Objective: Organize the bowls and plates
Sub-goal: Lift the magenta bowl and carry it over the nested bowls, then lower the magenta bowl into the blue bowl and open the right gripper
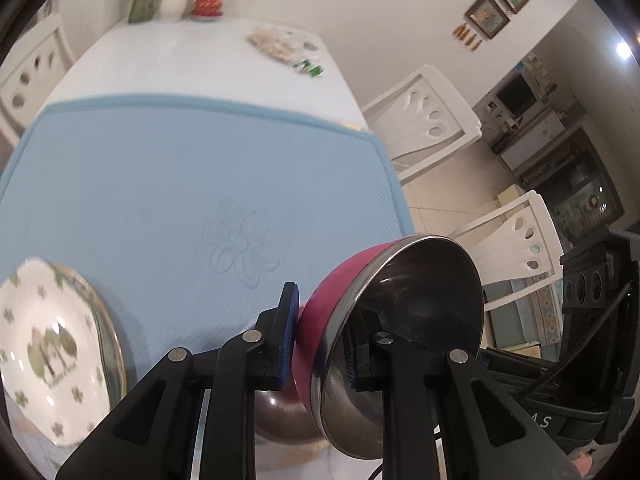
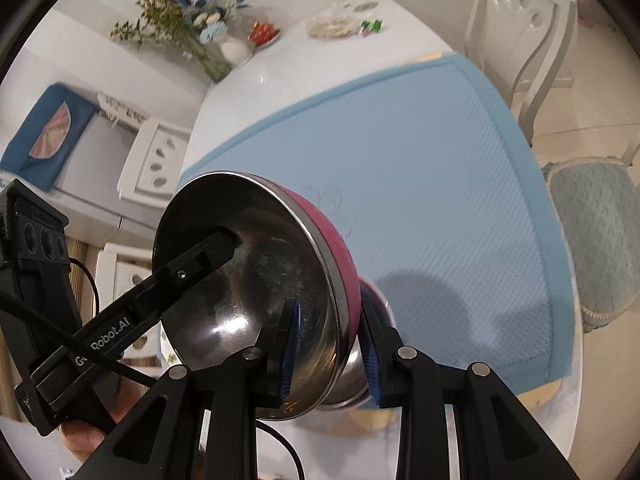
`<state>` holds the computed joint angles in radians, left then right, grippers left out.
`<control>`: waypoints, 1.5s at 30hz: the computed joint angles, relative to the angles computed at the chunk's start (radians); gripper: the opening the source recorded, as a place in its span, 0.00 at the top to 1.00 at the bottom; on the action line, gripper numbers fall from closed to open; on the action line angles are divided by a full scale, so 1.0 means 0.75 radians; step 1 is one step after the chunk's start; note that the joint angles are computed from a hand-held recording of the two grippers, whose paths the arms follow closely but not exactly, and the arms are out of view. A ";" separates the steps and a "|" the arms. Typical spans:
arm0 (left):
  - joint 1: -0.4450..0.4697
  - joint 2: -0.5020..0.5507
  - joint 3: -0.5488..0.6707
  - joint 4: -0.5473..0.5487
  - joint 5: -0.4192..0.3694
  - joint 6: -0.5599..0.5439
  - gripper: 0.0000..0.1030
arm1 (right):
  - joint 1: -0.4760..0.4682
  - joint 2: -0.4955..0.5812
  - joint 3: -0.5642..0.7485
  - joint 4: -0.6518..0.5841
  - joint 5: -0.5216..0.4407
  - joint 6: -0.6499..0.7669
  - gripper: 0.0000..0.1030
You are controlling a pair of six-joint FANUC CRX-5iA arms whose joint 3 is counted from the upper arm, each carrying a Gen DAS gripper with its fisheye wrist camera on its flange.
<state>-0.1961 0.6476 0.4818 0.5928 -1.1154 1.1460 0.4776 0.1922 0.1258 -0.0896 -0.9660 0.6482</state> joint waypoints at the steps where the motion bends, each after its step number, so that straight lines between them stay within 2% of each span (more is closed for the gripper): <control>1: 0.003 -0.011 -0.026 0.001 0.003 0.005 0.84 | -0.002 0.004 0.003 -0.019 -0.009 0.010 0.72; 7: 0.022 -0.028 -0.102 0.009 -0.037 0.028 0.84 | -0.034 0.039 0.031 -0.133 -0.068 0.067 0.72; 10: 0.022 -0.036 -0.126 -0.004 -0.045 0.033 0.84 | -0.035 0.065 0.057 -0.135 -0.110 0.082 0.72; 19: -0.011 -0.043 -0.112 -0.168 -0.057 0.060 0.83 | -0.053 0.144 0.121 -0.204 -0.209 0.147 0.71; 25: -0.004 -0.032 -0.122 -0.163 -0.082 0.065 0.83 | -0.048 0.190 0.144 -0.192 -0.249 0.161 0.71; 35: 0.006 -0.043 -0.118 -0.199 -0.046 0.080 0.82 | -0.050 0.185 0.135 -0.202 -0.233 0.169 0.71; 40: 0.033 -0.055 -0.149 -0.155 0.015 0.074 0.81 | -0.058 0.138 0.094 -0.188 -0.199 0.186 0.71; 45: 0.050 -0.041 -0.159 -0.141 0.014 0.080 0.77 | -0.039 0.129 0.090 -0.153 -0.186 0.189 0.71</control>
